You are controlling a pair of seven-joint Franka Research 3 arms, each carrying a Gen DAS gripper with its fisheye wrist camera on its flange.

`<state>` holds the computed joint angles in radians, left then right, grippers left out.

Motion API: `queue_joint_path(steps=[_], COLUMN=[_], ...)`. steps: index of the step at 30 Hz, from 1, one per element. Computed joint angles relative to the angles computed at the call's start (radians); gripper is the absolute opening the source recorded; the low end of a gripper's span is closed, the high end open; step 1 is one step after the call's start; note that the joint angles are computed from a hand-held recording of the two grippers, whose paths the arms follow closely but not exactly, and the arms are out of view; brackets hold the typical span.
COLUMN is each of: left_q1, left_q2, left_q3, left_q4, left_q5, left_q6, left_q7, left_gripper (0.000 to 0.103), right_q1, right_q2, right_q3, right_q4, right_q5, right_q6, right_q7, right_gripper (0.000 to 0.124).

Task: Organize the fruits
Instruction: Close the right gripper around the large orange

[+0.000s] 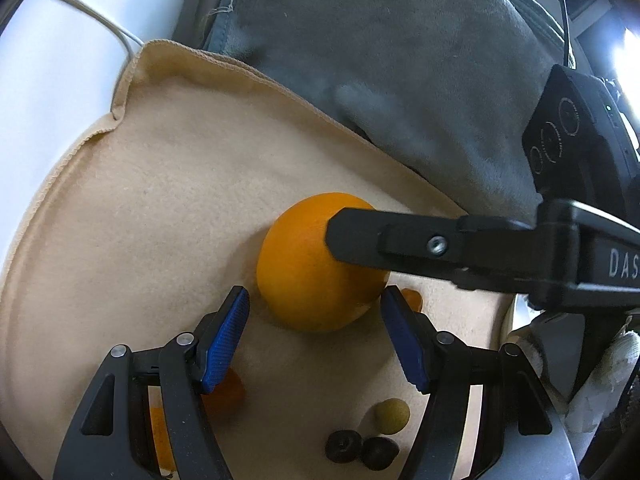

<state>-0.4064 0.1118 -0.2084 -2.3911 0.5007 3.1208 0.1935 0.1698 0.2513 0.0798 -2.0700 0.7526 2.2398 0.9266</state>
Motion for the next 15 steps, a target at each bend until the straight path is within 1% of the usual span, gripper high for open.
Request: queue_joint_path(steps=[3,4,5,6,8,10,13,14,15], left_q1=[0.003,-0.025,-0.021,-0.031,-0.022,-0.033,-0.041,-0.027,-0.029], left_q2=[-0.004,0.014,0.014,0.023,0.03,0.032,0.037,0.045,0.045], left_q3=[0.0,0.019,0.016,0.023,0.014,0.027,0.032,0.022,0.02], left_q4=[-0.013,0.015,0.011,0.021,0.025,0.02,0.018,0.02,0.022], left_q5=[-0.001,0.028,0.026,0.035,0.018,0.021,0.018,0.005,-0.003], left_q6=[0.016,0.006,0.012,0.012,0.019,0.032,0.042,0.05,0.044], left_q7=[0.001,-0.034,-0.031,-0.041,-0.027,-0.034,-0.025,-0.004,0.007], left_gripper=[0.069,0.069,0.069,0.069,0.069,0.069,0.066,0.063,0.063], right_q1=[0.001,0.0,-0.001,0.0,0.0,-0.002,0.001,0.001,0.002], right_q2=[0.006,0.009,0.009,0.011,0.014,0.017,0.013,0.01,0.008], right_q3=[0.002,0.002,0.003,0.004,0.005,0.006,0.006,0.006,0.006], right_q4=[0.0,0.0,-0.001,-0.002,-0.001,0.0,-0.005,-0.007,-0.009], right_q5=[0.004,0.007,0.01,0.011,0.015,0.024,0.023,0.023,0.022], right_q6=[-0.004,-0.005,-0.011,-0.011,-0.016,-0.025,-0.018,-0.017,-0.015], right_q7=[-0.002,-0.002,-0.004,-0.003,-0.004,-0.005,-0.009,-0.013,-0.016], right_gripper=[0.085,0.085,0.084,0.082,0.078,0.074,0.074,0.074,0.074])
